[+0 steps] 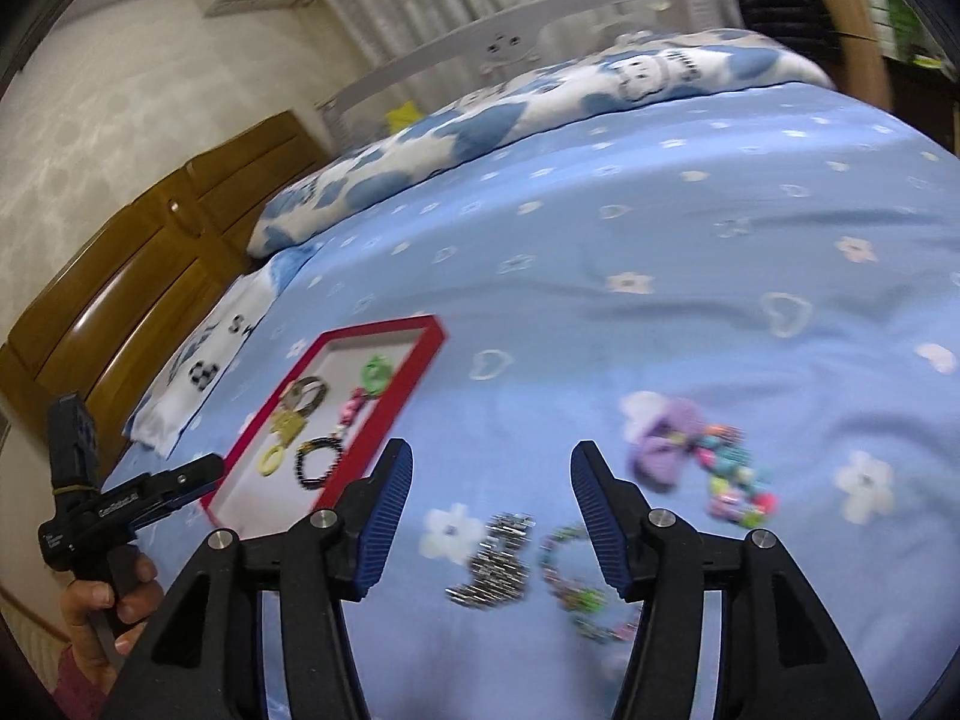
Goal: Organize jewelry
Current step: 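Move both open tools back over the remaining jewelry on the sheet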
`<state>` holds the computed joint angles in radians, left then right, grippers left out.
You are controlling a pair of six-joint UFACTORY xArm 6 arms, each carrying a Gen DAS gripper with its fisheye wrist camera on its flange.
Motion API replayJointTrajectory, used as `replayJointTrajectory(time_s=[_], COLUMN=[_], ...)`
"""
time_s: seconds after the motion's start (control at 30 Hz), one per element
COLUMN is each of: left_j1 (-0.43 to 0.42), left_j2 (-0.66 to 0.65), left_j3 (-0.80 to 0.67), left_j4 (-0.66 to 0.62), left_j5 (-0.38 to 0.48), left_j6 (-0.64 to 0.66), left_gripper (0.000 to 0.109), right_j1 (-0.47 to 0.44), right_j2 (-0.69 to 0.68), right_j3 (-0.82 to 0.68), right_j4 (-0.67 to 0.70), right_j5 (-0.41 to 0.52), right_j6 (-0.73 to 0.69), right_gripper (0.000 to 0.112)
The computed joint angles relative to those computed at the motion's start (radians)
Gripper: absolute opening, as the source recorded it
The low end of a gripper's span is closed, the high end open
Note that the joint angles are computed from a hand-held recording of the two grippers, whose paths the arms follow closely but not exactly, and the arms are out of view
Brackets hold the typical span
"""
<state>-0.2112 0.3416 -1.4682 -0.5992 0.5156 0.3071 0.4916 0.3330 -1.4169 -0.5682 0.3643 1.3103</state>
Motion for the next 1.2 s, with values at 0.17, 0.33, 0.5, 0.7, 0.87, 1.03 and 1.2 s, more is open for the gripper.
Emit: replayJointTrajectory(time_s=[0.17, 0.33, 0.5, 0.7, 0.87, 1.03, 1.2], left_j1=[-0.034, -0.059, -0.089, -0.132, -0.169, -0.191, -0.204], left_j2=[-0.014, -0.017, -0.005, 0.036, 0.088, 0.134, 0.189], left_j3=[0.014, 0.014, -0.001, -0.057, -0.127, -0.186, -0.245], left_j4=[0.011, 0.033, 0.079, 0.127, 0.155, 0.165, 0.187], left_j5=[0.014, 0.027, 0.039, 0.073, 0.107, 0.133, 0.161], left_j6=[0.032, 0.049, 0.041, 0.061, 0.095, 0.113, 0.104], left_gripper=[0.073, 0.073, 0.075, 0.075, 0.075, 0.075, 0.080], right_j1=[-0.014, -0.023, -0.033, -0.041, -0.051, -0.060, -0.072], right_j2=[-0.089, -0.162, -0.201, -0.213, -0.208, -0.201, -0.181], right_j3=[0.112, 0.204, 0.261, 0.288, 0.298, 0.301, 0.291], right_j4=[-0.100, -0.169, -0.198, -0.169, -0.122, -0.071, 0.020], right_j5=[0.016, 0.028, 0.033, 0.023, 0.019, 0.017, 0.013], right_j6=[0.122, 0.208, 0.249, 0.207, 0.134, 0.060, -0.064], right_gripper=[0.058, 0.059, 0.059, 0.059, 0.062, 0.062, 0.062])
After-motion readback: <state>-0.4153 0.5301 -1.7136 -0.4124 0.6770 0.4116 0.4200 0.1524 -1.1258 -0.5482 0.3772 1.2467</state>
